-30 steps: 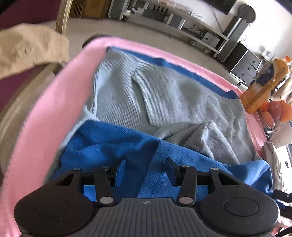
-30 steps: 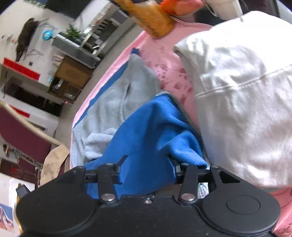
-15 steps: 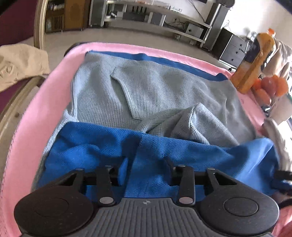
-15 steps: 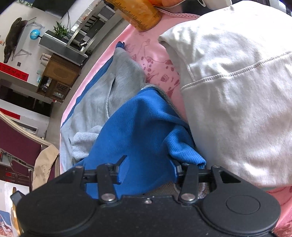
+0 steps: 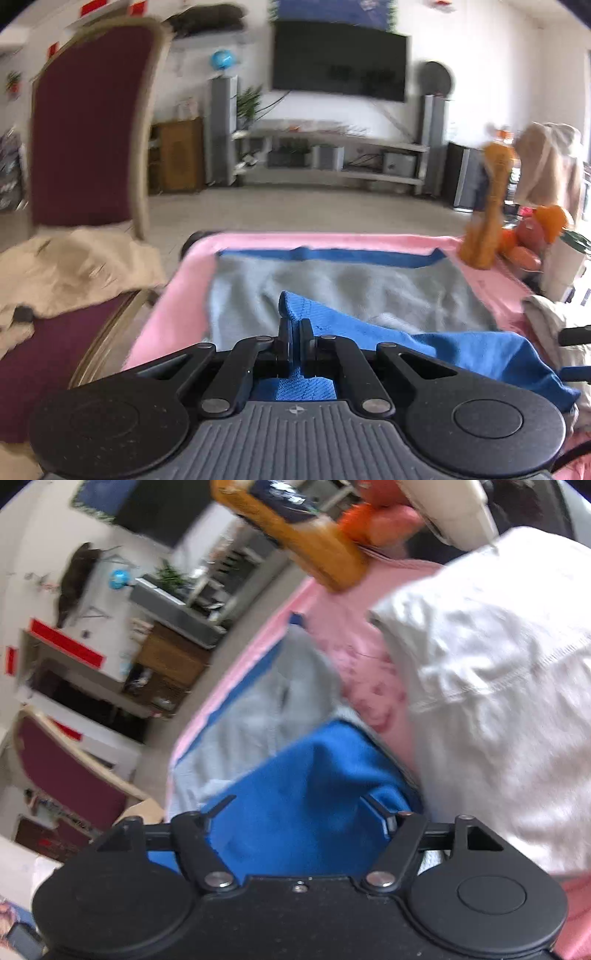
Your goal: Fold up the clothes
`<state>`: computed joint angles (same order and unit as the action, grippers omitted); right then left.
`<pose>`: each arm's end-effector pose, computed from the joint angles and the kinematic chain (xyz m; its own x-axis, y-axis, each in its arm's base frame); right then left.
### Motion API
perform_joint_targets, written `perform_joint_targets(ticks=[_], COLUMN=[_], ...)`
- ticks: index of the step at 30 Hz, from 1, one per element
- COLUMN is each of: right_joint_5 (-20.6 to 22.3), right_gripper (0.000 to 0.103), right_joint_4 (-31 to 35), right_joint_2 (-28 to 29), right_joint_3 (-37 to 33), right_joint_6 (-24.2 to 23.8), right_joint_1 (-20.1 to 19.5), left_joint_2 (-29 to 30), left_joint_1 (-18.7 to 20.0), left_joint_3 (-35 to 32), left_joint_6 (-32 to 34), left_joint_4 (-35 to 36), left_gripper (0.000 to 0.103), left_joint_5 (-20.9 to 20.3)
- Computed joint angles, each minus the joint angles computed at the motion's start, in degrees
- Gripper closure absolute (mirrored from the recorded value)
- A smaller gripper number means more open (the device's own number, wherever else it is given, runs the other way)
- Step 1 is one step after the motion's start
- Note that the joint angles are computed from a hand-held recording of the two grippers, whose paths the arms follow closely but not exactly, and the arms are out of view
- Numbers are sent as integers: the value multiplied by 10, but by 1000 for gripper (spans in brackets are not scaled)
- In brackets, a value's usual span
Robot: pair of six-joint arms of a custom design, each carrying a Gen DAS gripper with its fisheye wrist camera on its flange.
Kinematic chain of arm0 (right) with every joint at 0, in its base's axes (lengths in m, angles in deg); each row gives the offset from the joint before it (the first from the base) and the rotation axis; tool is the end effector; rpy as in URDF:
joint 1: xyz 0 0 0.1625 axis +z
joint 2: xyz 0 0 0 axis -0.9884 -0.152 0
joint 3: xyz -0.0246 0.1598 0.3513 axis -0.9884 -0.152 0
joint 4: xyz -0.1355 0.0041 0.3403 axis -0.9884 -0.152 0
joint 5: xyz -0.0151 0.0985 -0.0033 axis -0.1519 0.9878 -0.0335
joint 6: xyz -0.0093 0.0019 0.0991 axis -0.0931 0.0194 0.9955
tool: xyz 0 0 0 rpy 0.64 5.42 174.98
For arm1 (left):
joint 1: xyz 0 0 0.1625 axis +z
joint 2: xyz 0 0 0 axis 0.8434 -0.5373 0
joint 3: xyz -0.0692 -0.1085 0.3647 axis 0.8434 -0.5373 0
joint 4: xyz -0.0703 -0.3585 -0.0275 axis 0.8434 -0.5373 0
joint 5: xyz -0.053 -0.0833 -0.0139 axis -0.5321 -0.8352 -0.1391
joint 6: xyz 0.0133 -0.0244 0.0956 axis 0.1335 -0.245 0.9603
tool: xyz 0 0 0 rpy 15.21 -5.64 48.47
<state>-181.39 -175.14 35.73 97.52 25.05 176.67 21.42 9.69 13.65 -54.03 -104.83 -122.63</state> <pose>0.1881 -0.6926 0.0904 -0.9911 0.1269 -0.0393 0.1221 0.7527 -0.6470 -0.0572 -0.6558 0.2906 -0.7266 -0.0486 -0.6854 0.5708 0.5126 -0.6414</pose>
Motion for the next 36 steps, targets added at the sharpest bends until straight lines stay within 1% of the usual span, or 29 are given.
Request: perform_joint_targets(ticks=[3, 4, 6, 7, 8, 9, 11, 12, 13, 14, 16, 17, 18, 19, 20, 21, 22, 23, 24, 26, 28, 29, 30, 32, 34, 36], right_joint_5=[-25, -50, -122, -146, -158, -170, -196, -206, -207, -190, -156, -140, -120, -111, -103, -106, -109, -112, -101, -85, -77, -75, -97, -135, -162, -183], right_gripper=[35, 37, 41, 43, 43, 43, 42, 42, 42, 41, 37, 36, 36, 38, 47, 55, 71, 74, 74, 74, 74, 74, 75, 94, 100, 100], right_joint_4=[51, 69, 113, 115, 118, 122, 130, 132, 129, 103, 52, 27, 3, -14, -31, -32, -32, -32, -21, 11, 56, 79, 124, 169, 168, 154], right_joint_2=[11, 19, 40, 49, 54, 59, 68, 72, 70, 60, 43, 33, 25, 21, 17, 18, 20, 22, 22, 21, 21, 23, 26, 34, 35, 36], right_joint_3=[-26, -40, -78, -87, -94, -100, -112, -117, -114, -96, -61, -43, -27, -18, -10, -13, -17, -20, -22, -29, -41, -48, -65, -84, -86, -82], right_joint_6=[-10, -14, -28, -38, -49, -60, -81, -89, -92, -94, -95, -92, -86, -76, -67, -62, -57, -52, -41, -16, 11, 24, 38, 52, 58, 57], right_joint_1=[6, 12, 26, 31, 34, 37, 42, 44, 45, 43, 38, 37, 33, 31, 28, 28, 27, 27, 23, 16, 9, 6, 6, 9, 13, 18], left_joint_2=[9, 17, 34, 41, 46, 55, 71, 72, 60, 48, 27, 20, 10, 0, -8, -12, -16, -19, -18, -3, 14, 22, 27, 24, 21, 14], left_joint_1=[15, 19, 24, 28, 31, 33, 35, 37, 37, 34, 28, 24, 21, 19, 17, 18, 19, 20, 20, 18, 23, 25, 25, 26, 27, 28], left_joint_3=[-32, -43, -67, -77, -86, -96, -113, -115, -107, -94, -70, -57, -42, -27, -15, -8, -2, 2, 3, -2, -21, -28, -30, -29, -28, -23], left_joint_6=[-68, -81, -98, -110, -118, -119, -110, -116, -129, -131, -128, -115, -112, -109, -109, -114, -118, -121, -118, -111, -131, -137, -128, -135, -141, -151], left_joint_4=[90, 114, 155, 177, 199, 213, 217, 220, 214, 190, 136, 105, 96, 86, 88, 108, 128, 148, 164, 187, 235, 250, 242, 249, 254, 256], left_gripper=[100, 100, 100, 100, 100, 98, 97, 96, 94, 87, 85, 85, 83, 83, 83, 83, 83, 83, 81, 79, 80, 74, 69, 68, 66, 66], left_joint_5=[39, 56, 95, 108, 115, 128, 156, 163, 154, 145, 131, 128, 117, 107, 95, 78, 62, 45, 36, 54, 88, 107, 118, 119, 120, 116])
